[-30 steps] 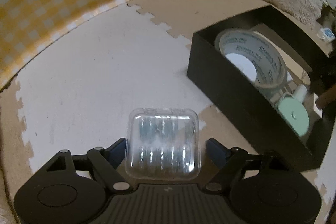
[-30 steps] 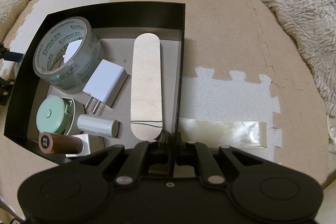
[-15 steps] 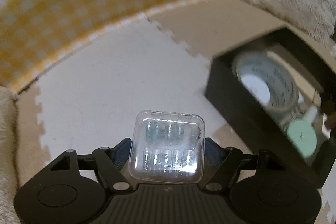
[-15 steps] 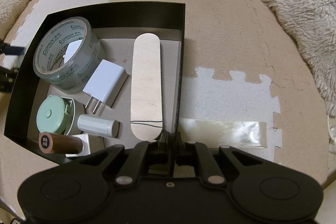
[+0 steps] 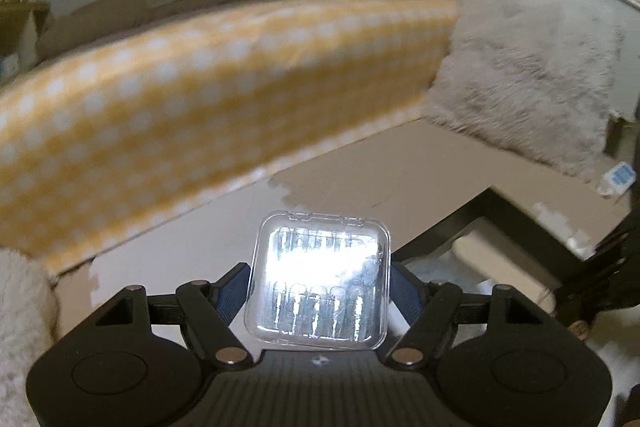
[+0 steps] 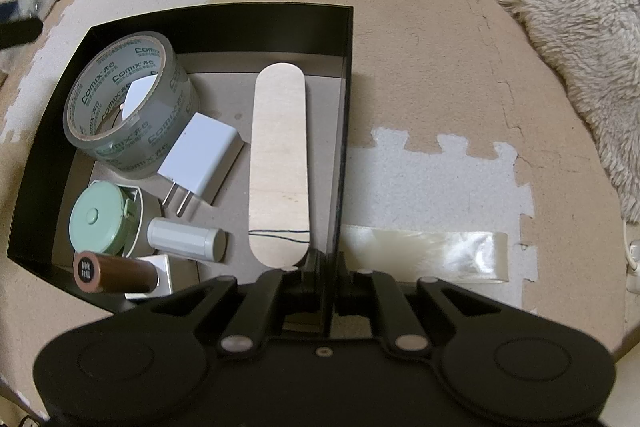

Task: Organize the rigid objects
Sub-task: 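Lift the clear plastic case with the left tool and carry it over the box, then lower the clear case into the box with the left tool and release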

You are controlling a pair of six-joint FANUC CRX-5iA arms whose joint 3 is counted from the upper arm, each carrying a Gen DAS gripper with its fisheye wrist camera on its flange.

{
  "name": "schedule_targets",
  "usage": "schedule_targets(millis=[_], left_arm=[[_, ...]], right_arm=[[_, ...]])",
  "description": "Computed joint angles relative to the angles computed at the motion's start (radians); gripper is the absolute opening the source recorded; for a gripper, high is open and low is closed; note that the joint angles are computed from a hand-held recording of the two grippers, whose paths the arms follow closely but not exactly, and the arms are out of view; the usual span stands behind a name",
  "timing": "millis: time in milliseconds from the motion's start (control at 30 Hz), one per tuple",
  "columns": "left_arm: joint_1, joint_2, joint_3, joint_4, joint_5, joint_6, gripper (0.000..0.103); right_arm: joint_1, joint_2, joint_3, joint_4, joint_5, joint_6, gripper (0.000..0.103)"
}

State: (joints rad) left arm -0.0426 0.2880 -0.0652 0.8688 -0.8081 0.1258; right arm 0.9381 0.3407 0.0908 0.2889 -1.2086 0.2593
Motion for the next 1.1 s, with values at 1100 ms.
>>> schedule_targets(millis=[1100], left_arm=[[-0.211, 0.062, -0.005, -0.066, -0.033, 0.325, 0.077]], right_arm=[[-0.001, -0.019, -0.027, 0.002, 0.026, -0.017, 0.007]])
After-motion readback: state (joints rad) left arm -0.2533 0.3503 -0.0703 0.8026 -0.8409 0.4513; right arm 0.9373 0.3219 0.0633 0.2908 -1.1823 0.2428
